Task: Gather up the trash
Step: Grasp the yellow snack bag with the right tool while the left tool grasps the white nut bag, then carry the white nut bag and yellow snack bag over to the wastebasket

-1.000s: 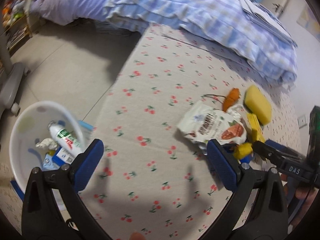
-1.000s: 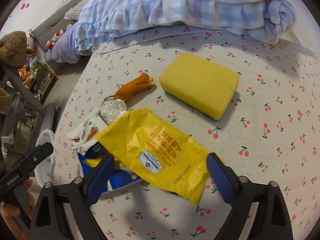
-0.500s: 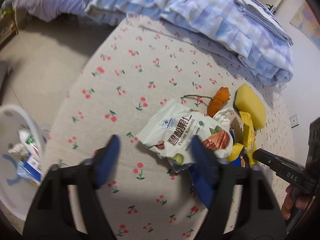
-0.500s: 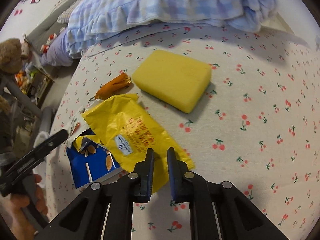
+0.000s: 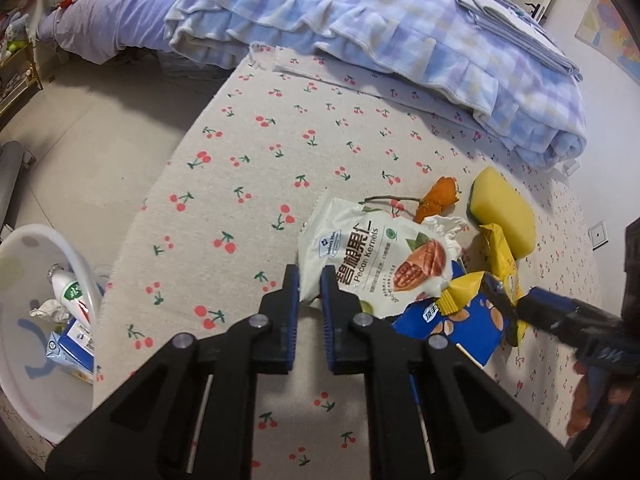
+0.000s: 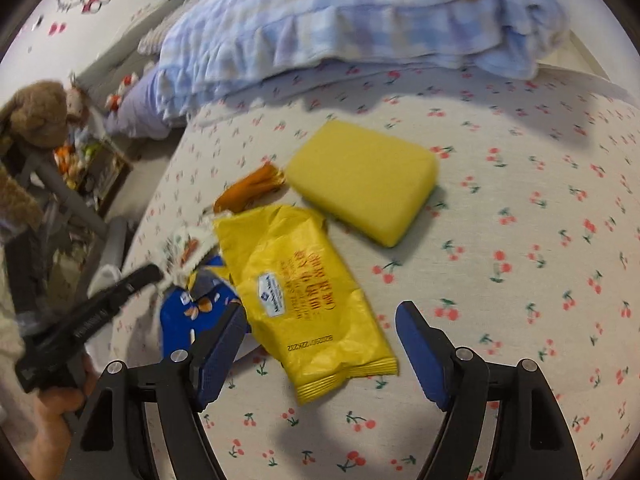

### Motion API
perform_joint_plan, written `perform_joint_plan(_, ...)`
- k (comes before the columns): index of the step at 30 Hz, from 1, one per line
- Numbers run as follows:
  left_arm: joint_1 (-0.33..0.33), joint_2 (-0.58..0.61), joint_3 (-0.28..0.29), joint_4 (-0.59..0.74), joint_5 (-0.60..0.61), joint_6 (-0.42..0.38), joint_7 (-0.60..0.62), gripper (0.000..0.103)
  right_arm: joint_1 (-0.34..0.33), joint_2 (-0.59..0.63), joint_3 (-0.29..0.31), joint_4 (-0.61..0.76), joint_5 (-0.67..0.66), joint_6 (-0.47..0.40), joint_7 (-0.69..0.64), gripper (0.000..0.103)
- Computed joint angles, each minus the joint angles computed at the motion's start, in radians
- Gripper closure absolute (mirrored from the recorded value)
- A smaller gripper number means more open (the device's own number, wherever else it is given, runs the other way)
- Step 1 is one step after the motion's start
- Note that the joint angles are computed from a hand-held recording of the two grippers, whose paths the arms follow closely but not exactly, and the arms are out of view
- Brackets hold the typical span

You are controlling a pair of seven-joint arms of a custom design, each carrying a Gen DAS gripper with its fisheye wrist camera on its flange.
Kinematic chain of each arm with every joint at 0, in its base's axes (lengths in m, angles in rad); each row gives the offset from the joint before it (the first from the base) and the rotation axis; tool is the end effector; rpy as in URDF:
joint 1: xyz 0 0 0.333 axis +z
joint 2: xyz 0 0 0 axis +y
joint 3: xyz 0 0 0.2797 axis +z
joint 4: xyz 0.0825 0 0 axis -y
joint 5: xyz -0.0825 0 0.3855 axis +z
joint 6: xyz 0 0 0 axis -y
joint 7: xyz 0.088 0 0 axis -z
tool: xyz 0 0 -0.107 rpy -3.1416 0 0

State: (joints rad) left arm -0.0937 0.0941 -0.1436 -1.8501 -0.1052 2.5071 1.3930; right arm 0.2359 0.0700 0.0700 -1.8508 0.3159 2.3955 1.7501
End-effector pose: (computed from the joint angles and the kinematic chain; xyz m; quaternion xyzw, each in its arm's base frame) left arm 0.6120 -0.1445 0.4969 -0.6824 0.6745 -0.2588 0.1114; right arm 0.5903 0.1881 0.4971 -0.6620 0.7001 -0.0058 0.2676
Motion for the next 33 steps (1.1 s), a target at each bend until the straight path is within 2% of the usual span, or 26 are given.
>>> perform_joint_plan(2, 0.004, -0.012, 0.001, -0.011, -0.016, 0.007, 0.001, 0.092, 0.009, 0.028, 0.003, 0.031, -0.057, -0.032, 0.020, 0.024)
perform_joint_plan(5, 0.012, -0.033, 0.003, -0.028, -0.044, 0.011, 0.009, 0.092, 0.018, 0.034, 0.006, 0.039, -0.120, -0.030, 0.043, 0.024)
perform_joint_plan(7, 0.015, -0.047, 0.003, -0.038, -0.060, 0.013, 0.022, 0.093, 0.019, 0.032, 0.007, 0.035, -0.136, -0.028, 0.055, 0.027)
perform_joint_plan(9, 0.016, -0.058, 0.003, -0.048, -0.060, 0.013, 0.029, 0.093, 0.019, 0.028, 0.005, 0.033, -0.157, -0.036, 0.068, 0.037)
perform_joint_plan(12, 0.018, -0.074, 0.001, -0.063, -0.066, 0.020, 0.049, 0.093, 0.016, 0.021, 0.004, 0.028, -0.162, -0.048, 0.077, 0.044)
perform_joint_plan(14, 0.018, -0.089, 0.001, -0.078, -0.064, 0.029, 0.056, 0.093, 0.015, 0.007, 0.002, 0.020, -0.164, -0.057, 0.089, 0.052)
perform_joint_plan(17, 0.021, -0.112, 0.002, -0.100, -0.075, 0.035, 0.071, 0.093, 0.013, -0.017, -0.001, 0.000, -0.163, -0.058, 0.096, 0.057)
perform_joint_plan(25, 0.032, -0.186, 0.009, -0.168, -0.115, 0.048, 0.096, 0.094, 0.018, -0.102, -0.011, -0.064, -0.176, -0.037, 0.120, 0.058)
perform_joint_plan(33, 0.040, -0.282, 0.028, -0.245, -0.204, 0.058, 0.149, 0.095, 0.035, -0.162, -0.011, -0.093, -0.183, -0.030, 0.144, 0.058)
